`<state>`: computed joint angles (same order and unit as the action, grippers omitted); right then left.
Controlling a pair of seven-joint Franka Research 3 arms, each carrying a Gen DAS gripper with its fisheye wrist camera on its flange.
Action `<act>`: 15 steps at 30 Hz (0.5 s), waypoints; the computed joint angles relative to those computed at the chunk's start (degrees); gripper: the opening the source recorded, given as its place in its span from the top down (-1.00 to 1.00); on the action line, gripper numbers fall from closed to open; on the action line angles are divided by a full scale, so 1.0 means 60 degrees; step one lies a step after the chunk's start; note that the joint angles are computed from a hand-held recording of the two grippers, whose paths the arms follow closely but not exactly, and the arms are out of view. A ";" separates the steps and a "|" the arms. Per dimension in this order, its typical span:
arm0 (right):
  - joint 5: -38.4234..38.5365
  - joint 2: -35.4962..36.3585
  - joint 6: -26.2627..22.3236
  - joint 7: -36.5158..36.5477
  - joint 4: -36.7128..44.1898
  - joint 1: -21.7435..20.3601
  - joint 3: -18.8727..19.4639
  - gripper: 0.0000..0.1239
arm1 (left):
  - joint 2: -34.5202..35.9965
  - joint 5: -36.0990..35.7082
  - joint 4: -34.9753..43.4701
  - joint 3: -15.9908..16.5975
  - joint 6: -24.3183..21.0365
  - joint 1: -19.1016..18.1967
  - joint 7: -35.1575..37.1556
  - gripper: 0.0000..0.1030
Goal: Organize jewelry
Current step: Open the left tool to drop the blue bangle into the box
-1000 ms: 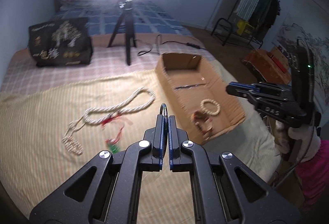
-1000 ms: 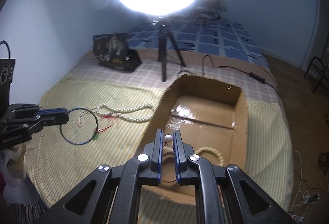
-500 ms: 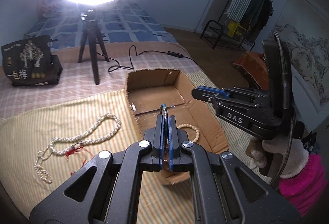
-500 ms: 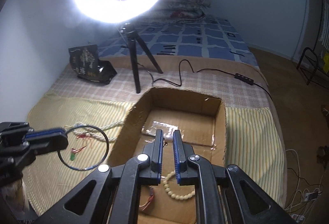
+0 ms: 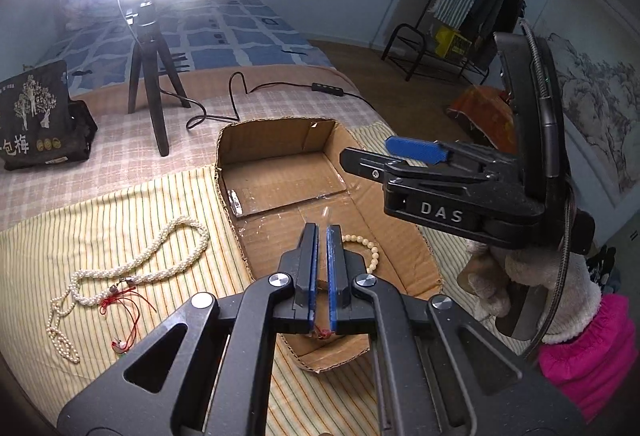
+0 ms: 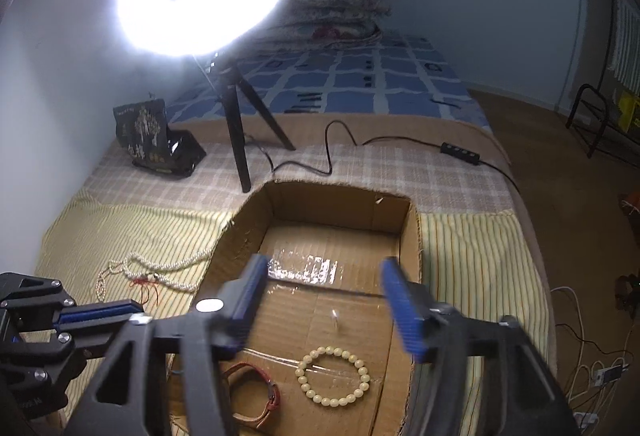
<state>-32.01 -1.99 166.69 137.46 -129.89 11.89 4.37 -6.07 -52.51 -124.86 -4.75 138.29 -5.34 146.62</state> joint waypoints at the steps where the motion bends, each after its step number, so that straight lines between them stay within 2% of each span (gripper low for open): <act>1: -0.0014 -0.0036 0.0006 0.0030 -0.0011 0.0001 0.0002 -0.05 | -0.0018 0.0076 -0.0007 -0.0010 0.0016 0.0003 -0.0021 0.98; 5: -0.0626 -0.0170 -0.0123 0.0631 0.0005 -0.0089 0.0083 -0.24 | -0.0148 0.0224 -0.0101 0.0033 0.0054 0.0011 0.0007 0.96; 7: -0.0848 -0.0256 -0.0087 0.0878 -0.0040 -0.0139 0.0127 -0.28 | -0.0291 0.0217 -0.0218 0.0096 0.0104 0.0018 0.0100 0.92; 9: -0.0778 -0.0301 -0.0053 0.0840 -0.0072 -0.0161 0.0160 -0.34 | -0.0366 0.0189 -0.0274 0.0173 0.0117 0.0021 0.0193 0.67; 11: -0.0799 -0.0349 -0.0115 0.0874 -0.0079 -0.0173 0.0230 -0.40 | -0.0472 0.0131 -0.0359 0.0256 0.0162 0.0028 0.0319 0.53; 15: -0.1002 -0.0385 -0.0291 0.1102 -0.0038 -0.0171 0.0354 -0.50 | -0.0609 0.0200 -0.0423 0.0417 0.0161 0.0095 0.0417 0.53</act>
